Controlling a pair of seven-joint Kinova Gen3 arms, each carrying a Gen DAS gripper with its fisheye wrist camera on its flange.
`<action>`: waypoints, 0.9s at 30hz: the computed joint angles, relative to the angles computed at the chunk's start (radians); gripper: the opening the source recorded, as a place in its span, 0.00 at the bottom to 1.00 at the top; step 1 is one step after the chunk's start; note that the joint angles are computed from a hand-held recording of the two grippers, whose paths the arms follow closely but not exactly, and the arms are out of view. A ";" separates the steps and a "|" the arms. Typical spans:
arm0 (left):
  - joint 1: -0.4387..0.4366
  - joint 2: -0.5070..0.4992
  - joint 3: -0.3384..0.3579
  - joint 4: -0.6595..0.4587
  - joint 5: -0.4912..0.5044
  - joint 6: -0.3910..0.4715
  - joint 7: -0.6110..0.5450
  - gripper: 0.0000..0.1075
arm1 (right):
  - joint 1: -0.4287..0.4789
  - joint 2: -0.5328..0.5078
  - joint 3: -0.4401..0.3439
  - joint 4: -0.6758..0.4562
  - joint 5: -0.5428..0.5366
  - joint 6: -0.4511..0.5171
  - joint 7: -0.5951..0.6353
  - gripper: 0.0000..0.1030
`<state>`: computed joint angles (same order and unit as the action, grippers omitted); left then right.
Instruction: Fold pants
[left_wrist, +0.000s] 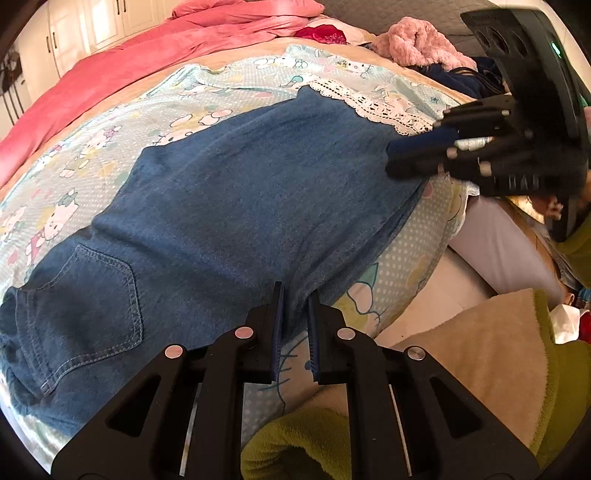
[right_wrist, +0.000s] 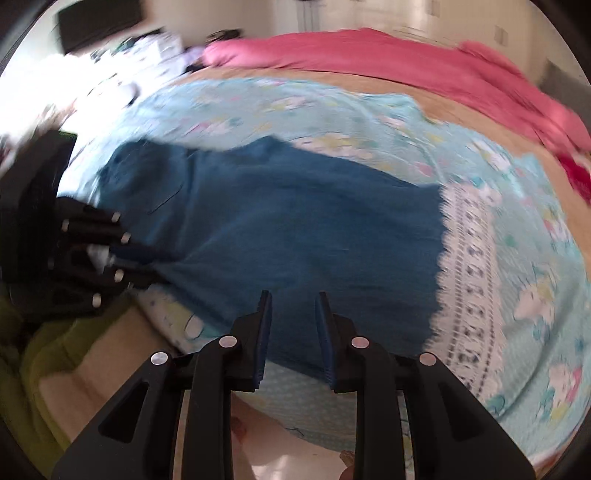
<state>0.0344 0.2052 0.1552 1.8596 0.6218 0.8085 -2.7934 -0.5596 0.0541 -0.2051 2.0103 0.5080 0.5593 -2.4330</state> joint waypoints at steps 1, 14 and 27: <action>-0.003 0.002 0.000 -0.001 0.006 0.005 0.000 0.04 | -0.022 0.001 0.000 -0.003 0.016 0.013 0.006 0.26; -0.022 0.011 -0.004 -0.020 0.029 0.048 -0.015 0.06 | -0.135 0.098 -0.019 -0.074 0.121 0.172 0.086 0.03; -0.140 -0.002 -0.047 -0.067 0.146 0.198 -0.093 0.39 | -0.005 -0.004 0.008 -0.009 -0.163 0.044 0.334 0.37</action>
